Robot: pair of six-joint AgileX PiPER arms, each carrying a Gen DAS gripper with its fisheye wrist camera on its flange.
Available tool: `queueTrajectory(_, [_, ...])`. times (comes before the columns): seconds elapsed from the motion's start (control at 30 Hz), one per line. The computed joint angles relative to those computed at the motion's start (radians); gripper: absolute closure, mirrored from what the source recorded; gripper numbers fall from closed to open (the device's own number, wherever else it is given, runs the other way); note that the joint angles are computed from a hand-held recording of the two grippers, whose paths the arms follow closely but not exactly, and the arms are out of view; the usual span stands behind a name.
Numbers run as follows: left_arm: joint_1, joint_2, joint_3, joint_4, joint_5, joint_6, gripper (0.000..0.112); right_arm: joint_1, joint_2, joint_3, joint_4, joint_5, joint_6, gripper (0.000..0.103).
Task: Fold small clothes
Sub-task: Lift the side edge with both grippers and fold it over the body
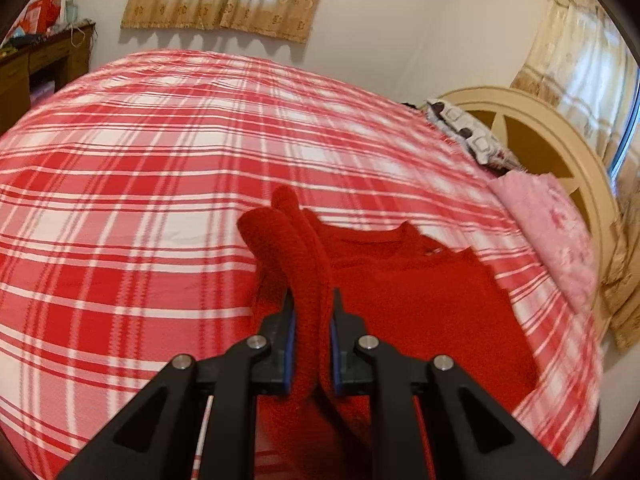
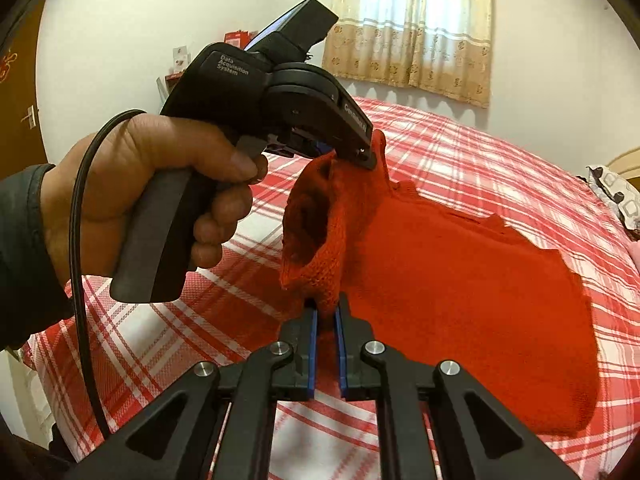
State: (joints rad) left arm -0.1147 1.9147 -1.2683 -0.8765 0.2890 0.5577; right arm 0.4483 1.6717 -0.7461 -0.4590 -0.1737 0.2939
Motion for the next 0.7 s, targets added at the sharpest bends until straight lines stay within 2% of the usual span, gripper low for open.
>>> queueTrajectory(0.17, [-0.042, -0.011, -0.046, 0.045, 0.024, -0.068, 0.098, -0.083, -0.066, 0.037, -0.271, -0.035, 0.266, 0.096])
queueTrajectory(0.47, [-0.127, 0.021, -0.173, 0.23, 0.057, -0.268, 0.099, -0.227, -0.128, 0.072, -0.542, -0.106, 0.522, 0.096])
queueTrajectory(0.7, [-0.185, 0.116, -0.324, 0.324, 0.103, -0.417, 0.099, -0.376, -0.14, 0.077, -0.767, -0.173, 0.717, 0.097])
